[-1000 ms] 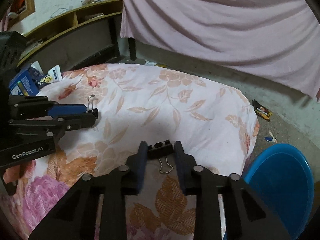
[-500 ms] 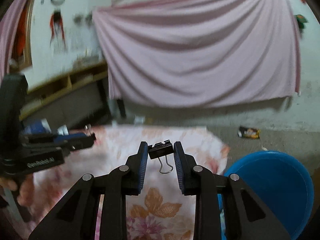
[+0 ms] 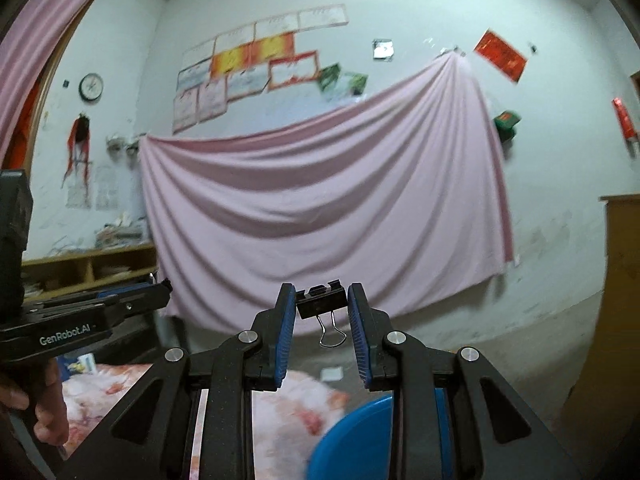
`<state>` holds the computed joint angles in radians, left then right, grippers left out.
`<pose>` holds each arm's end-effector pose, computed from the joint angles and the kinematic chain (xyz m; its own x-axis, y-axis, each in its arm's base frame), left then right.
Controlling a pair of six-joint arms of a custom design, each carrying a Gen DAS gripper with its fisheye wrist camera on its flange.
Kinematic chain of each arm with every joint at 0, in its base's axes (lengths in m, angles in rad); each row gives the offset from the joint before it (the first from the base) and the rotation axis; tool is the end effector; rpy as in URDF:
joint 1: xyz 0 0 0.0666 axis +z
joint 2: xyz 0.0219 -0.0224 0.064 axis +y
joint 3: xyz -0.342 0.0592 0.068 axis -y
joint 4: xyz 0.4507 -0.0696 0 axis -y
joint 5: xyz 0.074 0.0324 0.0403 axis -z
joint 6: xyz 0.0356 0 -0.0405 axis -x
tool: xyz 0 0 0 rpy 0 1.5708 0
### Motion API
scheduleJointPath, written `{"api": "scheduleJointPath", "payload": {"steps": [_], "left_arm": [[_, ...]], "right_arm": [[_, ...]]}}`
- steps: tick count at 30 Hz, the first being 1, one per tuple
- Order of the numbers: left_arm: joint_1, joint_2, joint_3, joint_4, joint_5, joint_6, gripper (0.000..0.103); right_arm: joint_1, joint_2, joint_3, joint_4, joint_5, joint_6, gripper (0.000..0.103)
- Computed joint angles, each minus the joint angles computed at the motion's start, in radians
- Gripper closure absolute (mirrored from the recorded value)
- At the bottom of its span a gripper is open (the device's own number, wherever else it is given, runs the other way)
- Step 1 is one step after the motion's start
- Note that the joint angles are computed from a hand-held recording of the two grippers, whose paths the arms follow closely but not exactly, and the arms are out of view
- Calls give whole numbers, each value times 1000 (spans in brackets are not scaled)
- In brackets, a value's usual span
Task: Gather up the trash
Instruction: 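Carry the binder clip with the left tool over the blue bucket, then open the left tool to drop the binder clip into the bucket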
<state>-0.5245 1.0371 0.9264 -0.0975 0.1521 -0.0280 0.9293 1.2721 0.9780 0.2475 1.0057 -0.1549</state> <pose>0.3963 -0.2360 0.3871 -0.1614 0.1253 -0.9789 0.6281 0.7781 -0.0039 0.3299 0.3908 0.3423 -0.0159 0.1168 -0.9930 0.0792 0.9902 0.1152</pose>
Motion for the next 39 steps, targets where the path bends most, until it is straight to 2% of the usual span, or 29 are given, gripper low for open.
{"api": "scheduleJointPath", "payload": {"steps": [4, 11, 15, 22, 28, 30, 33, 39], "left_arm": [[-42, 20, 6, 8, 0, -34, 85], [-83, 82, 46, -20, 0, -40, 85], [-97, 116, 80, -65, 7, -24, 85], [-99, 188, 156, -166, 52, 43, 85], [-96, 213, 192, -219, 86, 83, 85], [-89, 205, 182, -229, 91, 88, 85], [-86, 207, 189, -245, 89, 96, 84], [-83, 190, 179, -249, 77, 98, 84]], "right_arm": [[-11, -55, -51, 4, 23, -19, 78], [-31, -125, -95, -119, 34, -177, 78], [-45, -140, -92, -240, 26, -302, 78], [-70, -161, -92, -394, -9, -468, 78], [-103, -155, -77, -549, -74, -624, 78], [-113, -158, -79, -575, -93, -656, 77], [-124, -164, -87, -595, -126, -694, 69], [-124, -180, -98, -604, -130, -715, 68]]}}
